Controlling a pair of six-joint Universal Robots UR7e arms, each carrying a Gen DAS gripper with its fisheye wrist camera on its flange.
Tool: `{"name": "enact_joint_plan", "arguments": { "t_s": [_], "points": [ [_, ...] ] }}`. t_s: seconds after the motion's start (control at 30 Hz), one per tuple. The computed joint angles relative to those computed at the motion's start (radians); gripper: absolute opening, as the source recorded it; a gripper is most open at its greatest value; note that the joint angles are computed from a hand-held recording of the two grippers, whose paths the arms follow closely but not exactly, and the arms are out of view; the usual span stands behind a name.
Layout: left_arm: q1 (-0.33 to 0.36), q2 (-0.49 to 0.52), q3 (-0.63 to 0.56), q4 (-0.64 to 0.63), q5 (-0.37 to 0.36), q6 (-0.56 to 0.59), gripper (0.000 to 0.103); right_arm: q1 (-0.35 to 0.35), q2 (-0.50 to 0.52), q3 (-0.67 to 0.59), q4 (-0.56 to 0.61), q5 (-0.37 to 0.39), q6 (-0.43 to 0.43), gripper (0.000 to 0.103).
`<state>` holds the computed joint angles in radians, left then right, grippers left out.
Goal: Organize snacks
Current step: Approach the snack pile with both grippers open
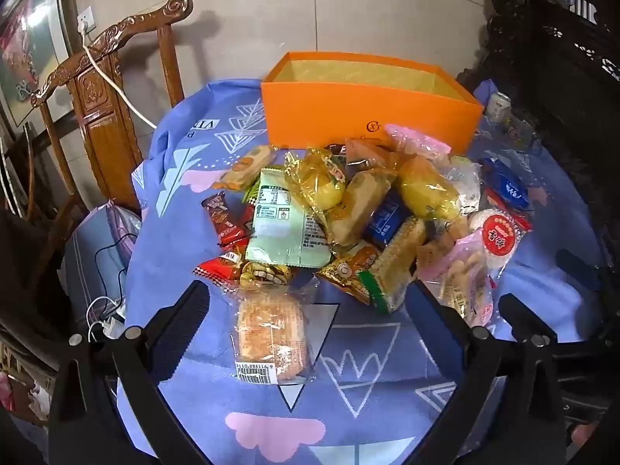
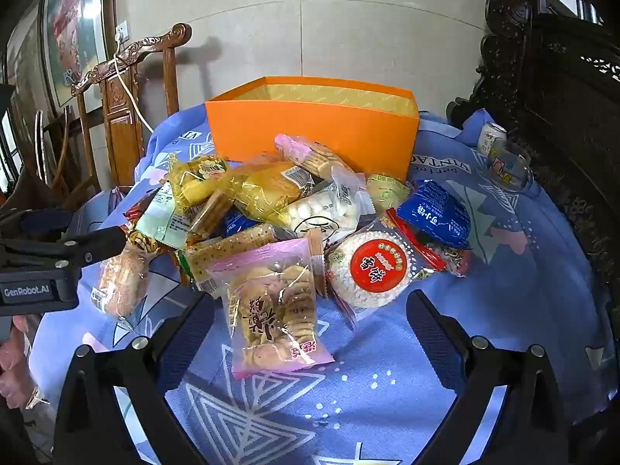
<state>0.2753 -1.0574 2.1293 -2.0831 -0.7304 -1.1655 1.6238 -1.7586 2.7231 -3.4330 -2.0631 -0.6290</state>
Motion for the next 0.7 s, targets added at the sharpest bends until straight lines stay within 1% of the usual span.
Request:
{"name": "enact_joint_plan", "arguments": {
  "t_s": [0.1, 0.13, 0.2, 0.33, 0.37, 0.53, 0.57, 0.7],
  "points": [
    [0.008, 0.002, -0.006, 0.016, -0.002, -0.006, 0.099, 0.001, 0.006, -0.003, 0.0, -0.003, 0.001, 0.1],
    [-0.004, 0.011, -0.012, 0.016, 0.007, 0.0, 0.099, 0.001, 0.008, -0.003, -0.001, -0.003, 0.0, 0.1],
    [-0.003, 0.011, -0.012, 0.009, 0.007, 0.005, 0.099, 0.002, 0.013, -0.004, -0.005, -0.004, -0.005, 0.1],
    [0.008, -0.002, 0.016, -0.041, -0.006, 0.029, 0.099, 0.003, 0.015, -0.001, -0.014, -0.015, -0.015, 0.1],
    [0.012, 0.001, 0.024, -0.054, -0.008, 0.031, 0.099, -0.021, 0.048, -0.003, -0.044, 0.0, -0.018, 0.1],
    [0.037, 0.006, 0.03, -0.051, -0.025, 0.034, 0.099, -0.047, 0.035, 0.004, -0.039, 0.014, -0.035, 0.1],
    [0.04, 0.007, 0.03, -0.052, -0.027, 0.035, 0.099, -0.016, 0.046, -0.006, -0.024, -0.018, -0.01, 0.1],
    [0.047, 0.003, 0.039, -0.061, -0.027, 0.036, 0.099, -0.016, 0.046, -0.008, -0.02, -0.016, -0.012, 0.1]
  ]
}}
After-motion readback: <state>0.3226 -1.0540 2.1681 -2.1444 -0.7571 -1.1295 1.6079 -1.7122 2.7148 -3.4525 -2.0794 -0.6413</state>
